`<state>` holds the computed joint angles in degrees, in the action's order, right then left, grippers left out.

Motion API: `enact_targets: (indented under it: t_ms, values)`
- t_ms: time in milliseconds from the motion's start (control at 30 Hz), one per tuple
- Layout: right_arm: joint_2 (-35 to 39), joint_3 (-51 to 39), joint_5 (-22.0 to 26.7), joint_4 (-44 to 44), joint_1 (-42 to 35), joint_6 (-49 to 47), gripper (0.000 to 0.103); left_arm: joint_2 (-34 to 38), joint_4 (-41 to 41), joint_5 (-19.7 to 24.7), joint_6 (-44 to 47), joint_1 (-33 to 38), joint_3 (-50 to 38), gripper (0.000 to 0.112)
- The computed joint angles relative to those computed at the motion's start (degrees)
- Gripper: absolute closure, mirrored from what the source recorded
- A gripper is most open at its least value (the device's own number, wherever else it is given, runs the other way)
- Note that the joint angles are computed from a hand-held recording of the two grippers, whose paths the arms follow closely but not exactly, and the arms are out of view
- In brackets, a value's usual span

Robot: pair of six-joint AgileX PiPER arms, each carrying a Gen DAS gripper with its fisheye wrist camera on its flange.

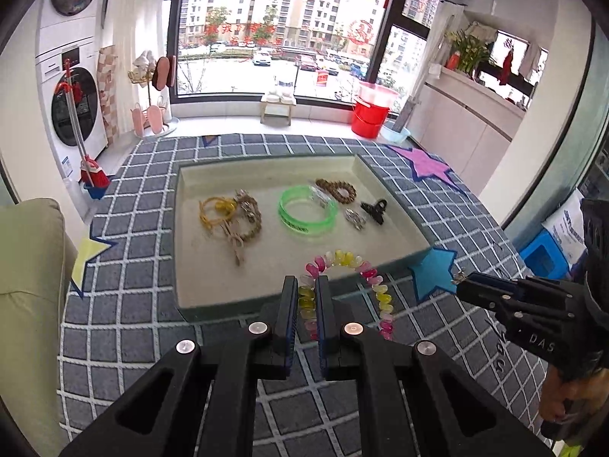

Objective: Organize jewelry
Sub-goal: 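Carry the heart charm and beaded bracelet over the tray and lower them with both grippers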

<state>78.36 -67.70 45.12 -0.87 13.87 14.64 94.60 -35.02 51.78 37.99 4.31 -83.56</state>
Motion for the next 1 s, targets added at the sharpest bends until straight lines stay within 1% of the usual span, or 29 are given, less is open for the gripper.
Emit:
enact_targets:
  t_ms: [200,367,533,700,1000]
  values:
    - [4.29,-5.52,0.73,2.67,-2.38,-2.49,0.084,3.96,0.92,0.44,-2.15,0.59,-5.75,0.089]
    - [9.65,-11.99,1.95,4.51,-4.02,-4.54,0.084,7.87,2.18,1.02,-4.51,0.56,-11.01,0.089]
    - [15.00,-17.77,3.24,5.69,-4.95,-5.06,0.084,12.60,4.41,1.98,-7.48,-0.23,-16.74,0.089]
    - [19.87,-23.02,4.41,6.38,-5.38,-5.00,0.084,15.81,6.20,2.37,-9.26,-1.27,-19.86,0.089]
    - [25.48,-27.37,5.67,7.06,-5.06,-5.18,0.084,21.60,10.29,3.35,-12.88,-3.38,-24.50,0.089]
